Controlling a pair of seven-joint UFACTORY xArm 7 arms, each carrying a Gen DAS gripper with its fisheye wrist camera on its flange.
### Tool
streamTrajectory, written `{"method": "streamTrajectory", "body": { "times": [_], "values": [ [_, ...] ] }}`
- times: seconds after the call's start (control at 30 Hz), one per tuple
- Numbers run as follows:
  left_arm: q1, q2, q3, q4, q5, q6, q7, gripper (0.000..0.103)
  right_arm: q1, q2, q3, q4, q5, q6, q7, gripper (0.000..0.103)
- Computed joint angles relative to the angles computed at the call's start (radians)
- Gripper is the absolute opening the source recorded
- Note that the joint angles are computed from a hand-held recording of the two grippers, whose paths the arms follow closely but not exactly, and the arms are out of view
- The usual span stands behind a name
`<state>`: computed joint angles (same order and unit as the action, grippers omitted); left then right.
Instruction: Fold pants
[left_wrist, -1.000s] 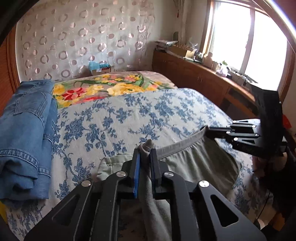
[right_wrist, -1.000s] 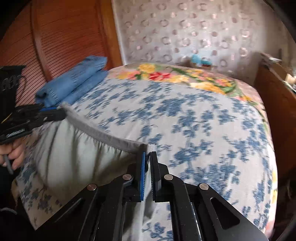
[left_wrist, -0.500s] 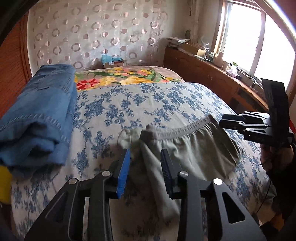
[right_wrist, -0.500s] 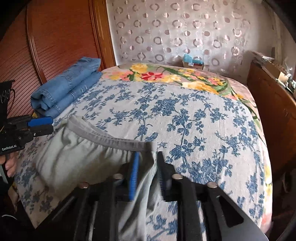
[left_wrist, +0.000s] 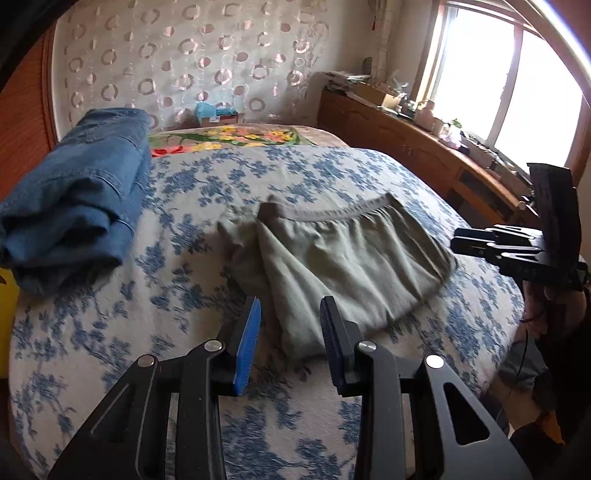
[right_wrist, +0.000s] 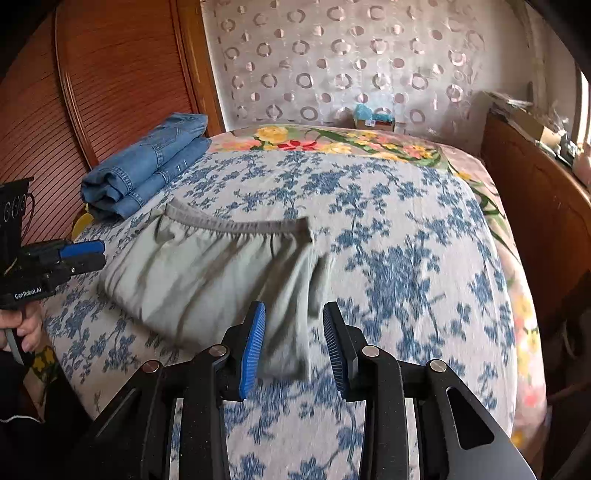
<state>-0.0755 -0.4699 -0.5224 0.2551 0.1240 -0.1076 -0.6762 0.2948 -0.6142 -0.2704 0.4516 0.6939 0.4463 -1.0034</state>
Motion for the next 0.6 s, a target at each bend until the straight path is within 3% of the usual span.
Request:
{"method": "streamTrajectory", "body": {
  "times": [0.2, 0.3, 0.43, 0.47, 0.5, 0.6],
  "values": [
    [0.093, 0.006, -0.103, 0.024, 0.02, 0.022, -0.042, 0.035, -0.024, -0.031, 0.025, -0.024, -0.033, 0.015, 0.039, 0.035],
    [0.117, 0.036, -0.105, 0.046, 0.04, 0.045, -0.051, 0.035, -0.015, -0.015, 0.028, -0.02, -0.038, 0.0, 0.051, 0.047],
    [0.131, 0.084, -0.079, 0.068, 0.069, 0.051, -0.059, 0.036, 0.009, 0.042, 0.015, 0.017, -0.019, -0.006, 0.056, 0.049],
    [0.143, 0.091, -0.085, 0.075, 0.076, 0.054, -0.064, 0.041, 0.014, 0.061, 0.013, 0.03, -0.008, -0.007, 0.056, 0.049],
    [0.168, 0.094, -0.106, 0.083, 0.085, 0.062, -0.074, 0.052, 0.019, 0.078, 0.011, 0.044, 0.003, -0.005, 0.053, 0.049],
    [0.178, 0.115, -0.101, 0.096, 0.108, 0.065, -0.088, 0.053, 0.018, 0.142, 0.027, 0.09, 0.031, -0.007, 0.05, 0.049]
  ]
}}
